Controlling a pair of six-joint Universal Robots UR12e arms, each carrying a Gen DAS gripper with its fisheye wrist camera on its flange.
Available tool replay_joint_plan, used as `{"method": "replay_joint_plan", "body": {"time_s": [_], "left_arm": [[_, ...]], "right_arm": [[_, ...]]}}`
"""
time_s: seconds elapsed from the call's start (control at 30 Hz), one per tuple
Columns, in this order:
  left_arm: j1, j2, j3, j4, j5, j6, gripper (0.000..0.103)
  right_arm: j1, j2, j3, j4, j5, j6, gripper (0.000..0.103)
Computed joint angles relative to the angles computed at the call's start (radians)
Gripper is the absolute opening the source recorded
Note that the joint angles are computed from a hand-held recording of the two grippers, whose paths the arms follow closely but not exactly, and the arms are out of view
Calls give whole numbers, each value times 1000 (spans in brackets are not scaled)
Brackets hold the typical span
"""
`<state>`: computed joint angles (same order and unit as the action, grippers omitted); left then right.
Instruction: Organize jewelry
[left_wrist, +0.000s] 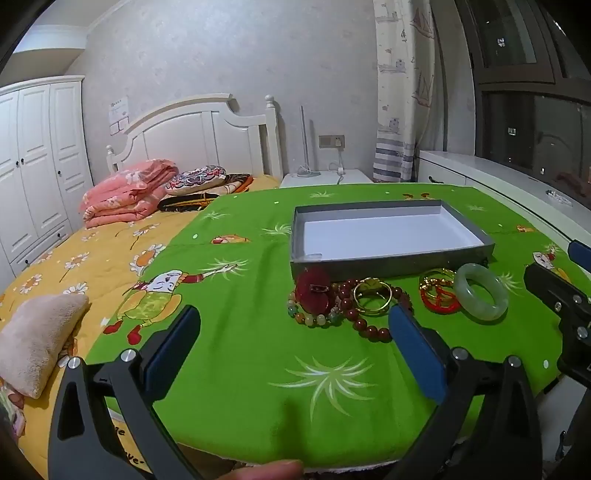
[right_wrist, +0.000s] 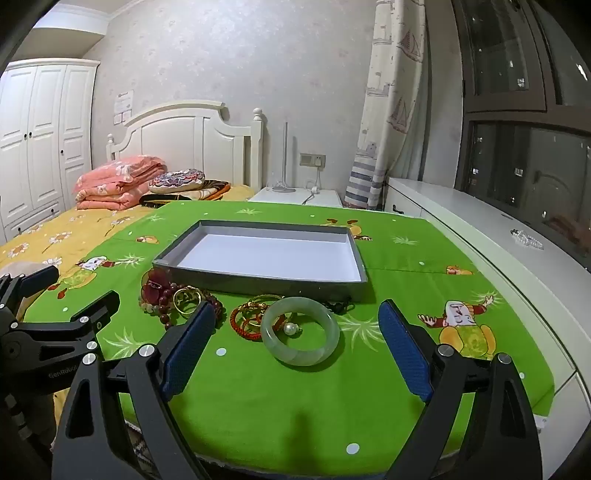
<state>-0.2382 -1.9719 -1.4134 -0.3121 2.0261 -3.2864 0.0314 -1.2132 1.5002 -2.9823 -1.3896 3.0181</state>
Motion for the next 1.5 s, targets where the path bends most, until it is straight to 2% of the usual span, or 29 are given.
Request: {"method": "replay_joint_plan", "body": {"time_s": [0.17,0.2,1.5], "left_arm": [[-4,-2,3,1,12,-5,99],[3,3,-2,-5,-14,-9,99],[7,9,-18,-5,-31,-23,99]], "right_arm": [[2,0,-2,9,-4,-3,85],[1,0,-1,8,-2,0,85],[9,-1,1,20,-12,-13,85]]}}
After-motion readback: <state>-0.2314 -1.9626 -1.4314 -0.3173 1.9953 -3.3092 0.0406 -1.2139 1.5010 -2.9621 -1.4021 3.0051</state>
